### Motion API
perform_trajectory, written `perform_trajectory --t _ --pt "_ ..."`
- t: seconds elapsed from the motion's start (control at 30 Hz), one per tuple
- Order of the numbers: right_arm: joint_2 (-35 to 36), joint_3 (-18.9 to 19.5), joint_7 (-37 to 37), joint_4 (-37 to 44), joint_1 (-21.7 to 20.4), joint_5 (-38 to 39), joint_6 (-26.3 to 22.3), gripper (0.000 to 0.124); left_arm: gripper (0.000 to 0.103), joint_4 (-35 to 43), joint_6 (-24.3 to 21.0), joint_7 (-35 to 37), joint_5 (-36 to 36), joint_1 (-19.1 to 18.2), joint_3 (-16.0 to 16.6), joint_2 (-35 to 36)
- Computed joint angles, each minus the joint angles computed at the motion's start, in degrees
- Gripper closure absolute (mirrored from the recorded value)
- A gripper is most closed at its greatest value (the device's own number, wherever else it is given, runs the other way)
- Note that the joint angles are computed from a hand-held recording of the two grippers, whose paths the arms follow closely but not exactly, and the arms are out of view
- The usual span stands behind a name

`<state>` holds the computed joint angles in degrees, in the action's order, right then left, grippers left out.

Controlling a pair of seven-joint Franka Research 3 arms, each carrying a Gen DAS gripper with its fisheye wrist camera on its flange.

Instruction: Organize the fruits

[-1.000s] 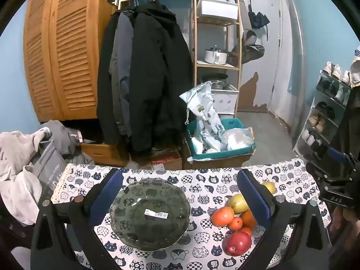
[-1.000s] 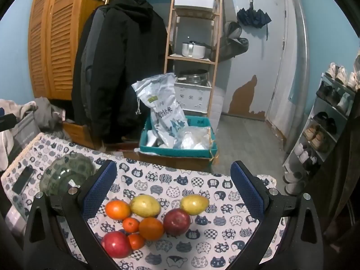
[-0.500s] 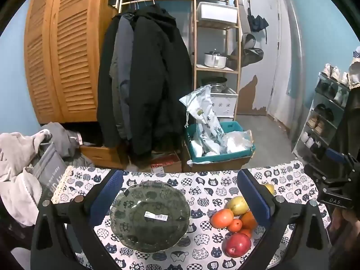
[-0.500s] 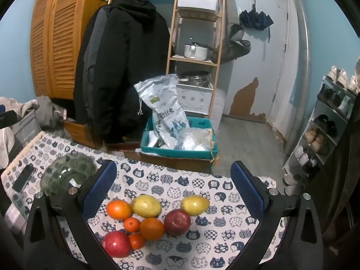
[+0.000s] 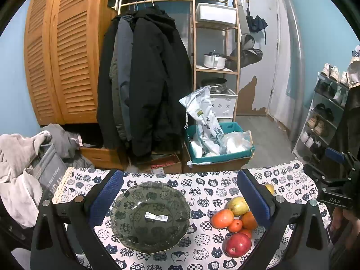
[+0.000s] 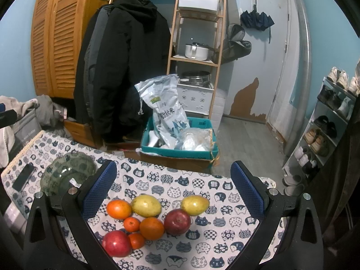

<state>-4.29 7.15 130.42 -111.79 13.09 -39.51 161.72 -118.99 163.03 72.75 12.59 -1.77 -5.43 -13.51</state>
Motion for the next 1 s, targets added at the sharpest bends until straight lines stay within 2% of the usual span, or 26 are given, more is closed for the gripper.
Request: perform_trajectory --t 1.0 --pt "0.2 -0.1 0.0 0.4 0.3 -0.2 -0.3 0.024 0.001 0.2 -0.4 1.5 -1.6 -0.5 0.4 -0.3"
